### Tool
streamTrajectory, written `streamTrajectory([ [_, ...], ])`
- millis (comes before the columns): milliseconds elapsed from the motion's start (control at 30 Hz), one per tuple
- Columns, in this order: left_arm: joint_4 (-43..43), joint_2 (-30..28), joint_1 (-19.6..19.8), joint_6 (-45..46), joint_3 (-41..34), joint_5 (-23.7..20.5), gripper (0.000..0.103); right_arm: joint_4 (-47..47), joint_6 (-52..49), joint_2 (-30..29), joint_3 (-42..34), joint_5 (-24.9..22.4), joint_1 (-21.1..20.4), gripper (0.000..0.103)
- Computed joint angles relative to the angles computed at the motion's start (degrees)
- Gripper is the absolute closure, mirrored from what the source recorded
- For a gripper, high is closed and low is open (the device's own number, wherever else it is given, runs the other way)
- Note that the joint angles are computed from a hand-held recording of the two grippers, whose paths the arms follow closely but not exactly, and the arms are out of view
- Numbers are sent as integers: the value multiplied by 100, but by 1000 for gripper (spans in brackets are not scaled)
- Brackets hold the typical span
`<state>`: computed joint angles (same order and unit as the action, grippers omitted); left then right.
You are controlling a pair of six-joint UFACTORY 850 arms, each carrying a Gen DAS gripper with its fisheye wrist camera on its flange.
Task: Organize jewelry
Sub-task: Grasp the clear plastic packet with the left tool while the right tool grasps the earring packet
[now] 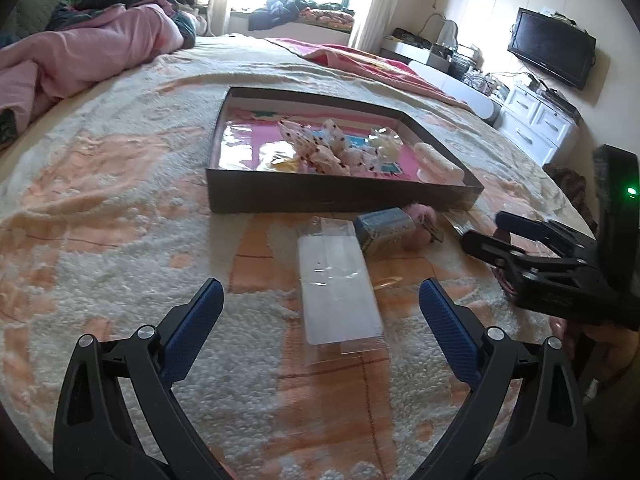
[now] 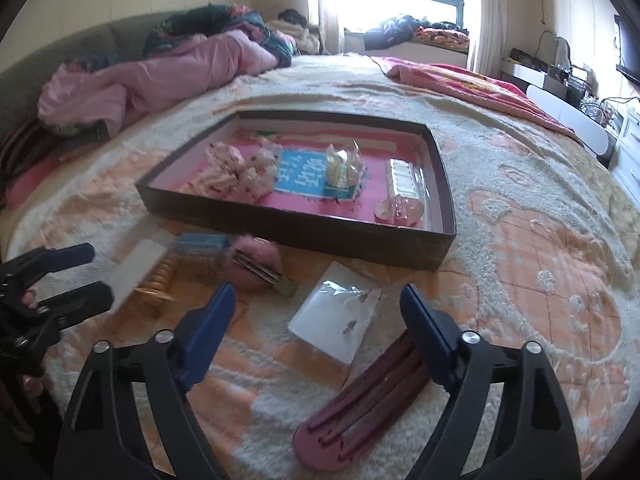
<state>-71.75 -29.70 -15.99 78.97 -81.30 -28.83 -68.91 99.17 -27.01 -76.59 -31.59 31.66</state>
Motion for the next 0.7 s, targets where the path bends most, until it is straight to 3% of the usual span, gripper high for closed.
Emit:
streamTrajectory([
  [233, 365, -75, -61, -261, -54, -65, 25, 651, -610, -241, -183, -95, -167, 53],
  [300, 447, -98, -68, -345, -84, -87, 35, 538, -505, -231, -142, -27, -186, 58],
  [467, 663, -133, -92, -513, -121, -100, 63, 44, 153, -77, 88, 88, -188, 63],
  [700, 602, -13, -152, -281, -9, 16, 69, -672, 1095, 253, 483, 112, -116, 64],
])
